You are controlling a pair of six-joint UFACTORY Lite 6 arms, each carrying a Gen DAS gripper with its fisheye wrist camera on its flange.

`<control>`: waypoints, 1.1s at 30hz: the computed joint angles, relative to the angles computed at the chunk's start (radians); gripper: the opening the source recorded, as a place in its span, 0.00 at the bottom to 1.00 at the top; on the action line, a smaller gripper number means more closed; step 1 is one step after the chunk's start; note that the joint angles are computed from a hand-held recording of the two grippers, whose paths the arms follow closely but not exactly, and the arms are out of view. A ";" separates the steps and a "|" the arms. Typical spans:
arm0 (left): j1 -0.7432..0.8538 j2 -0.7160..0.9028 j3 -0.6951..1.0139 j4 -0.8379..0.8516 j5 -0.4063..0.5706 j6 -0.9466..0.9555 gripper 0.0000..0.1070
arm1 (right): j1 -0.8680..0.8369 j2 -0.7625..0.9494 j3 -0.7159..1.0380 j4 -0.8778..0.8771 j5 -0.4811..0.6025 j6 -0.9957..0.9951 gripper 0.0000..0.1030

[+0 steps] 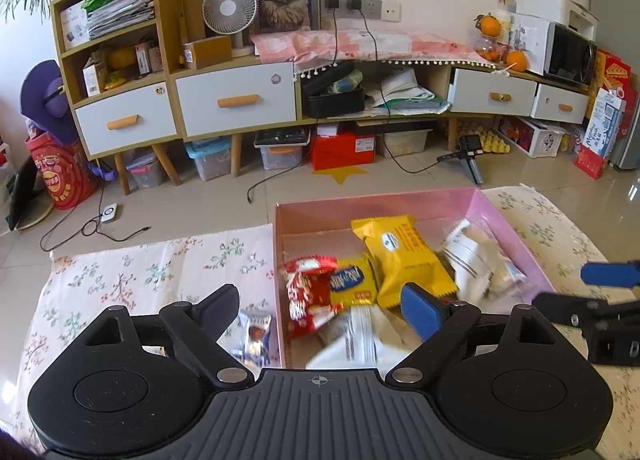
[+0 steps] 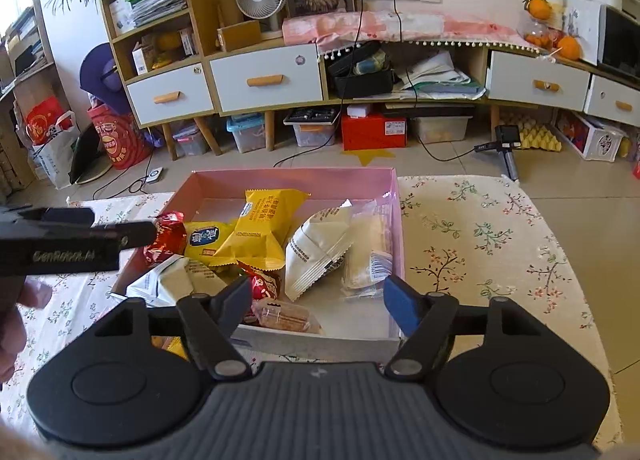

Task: Organize snacks
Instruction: 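Open the left gripper over the box while the right releases the wafer, then move both open grippers back to the snack pile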

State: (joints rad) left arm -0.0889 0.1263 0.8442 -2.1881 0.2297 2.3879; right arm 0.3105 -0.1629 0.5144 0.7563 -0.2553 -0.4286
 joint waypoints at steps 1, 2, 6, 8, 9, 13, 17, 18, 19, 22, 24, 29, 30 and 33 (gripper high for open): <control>0.004 -0.026 -0.022 0.029 -0.001 -0.027 0.85 | 0.002 -0.018 -0.009 0.022 0.004 -0.020 0.72; 0.008 -0.043 -0.036 0.058 -0.001 -0.055 0.85 | 0.005 -0.034 -0.016 0.048 0.006 -0.043 0.73; 0.022 -0.143 -0.122 0.143 -0.002 -0.121 0.86 | 0.030 -0.085 -0.039 0.179 0.004 -0.165 0.77; 0.029 -0.189 -0.160 0.204 -0.003 -0.169 0.87 | 0.040 -0.108 -0.050 0.231 0.003 -0.217 0.80; 0.034 -0.212 -0.178 0.241 -0.003 -0.202 0.87 | 0.048 -0.119 -0.056 0.257 0.001 -0.244 0.80; 0.058 -0.310 -0.247 0.437 0.004 -0.377 0.88 | 0.090 -0.159 -0.073 0.395 -0.014 -0.371 0.85; 0.084 -0.405 -0.312 0.625 0.019 -0.549 0.91 | 0.132 -0.204 -0.095 0.516 -0.024 -0.489 0.89; 0.090 -0.428 -0.328 0.667 0.024 -0.585 0.91 | 0.145 -0.213 -0.099 0.543 -0.030 -0.513 0.90; 0.095 -0.453 -0.347 0.695 0.028 -0.607 0.92 | 0.159 -0.221 -0.102 0.571 -0.038 -0.539 0.91; 0.125 -0.519 -0.399 0.747 0.059 -0.636 0.92 | 0.201 -0.240 -0.113 0.636 -0.063 -0.593 0.93; 0.153 -0.558 -0.437 0.744 0.087 -0.620 0.92 | 0.221 -0.248 -0.116 0.680 -0.074 -0.633 0.95; 0.243 -0.600 -0.501 0.781 0.167 -0.590 0.93 | 0.279 -0.264 -0.136 0.698 -0.119 -0.633 0.98; 0.256 -0.612 -0.514 0.777 0.170 -0.564 0.93 | 0.289 -0.270 -0.142 0.698 -0.124 -0.627 0.98; 0.315 -0.638 -0.551 0.740 0.199 -0.462 0.93 | 0.307 -0.281 -0.160 0.680 -0.127 -0.589 0.99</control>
State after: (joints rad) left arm 0.2259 -0.5113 0.2935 -1.4480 0.4282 1.9259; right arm 0.6170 -0.4437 0.3543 1.4365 -0.3827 -1.0172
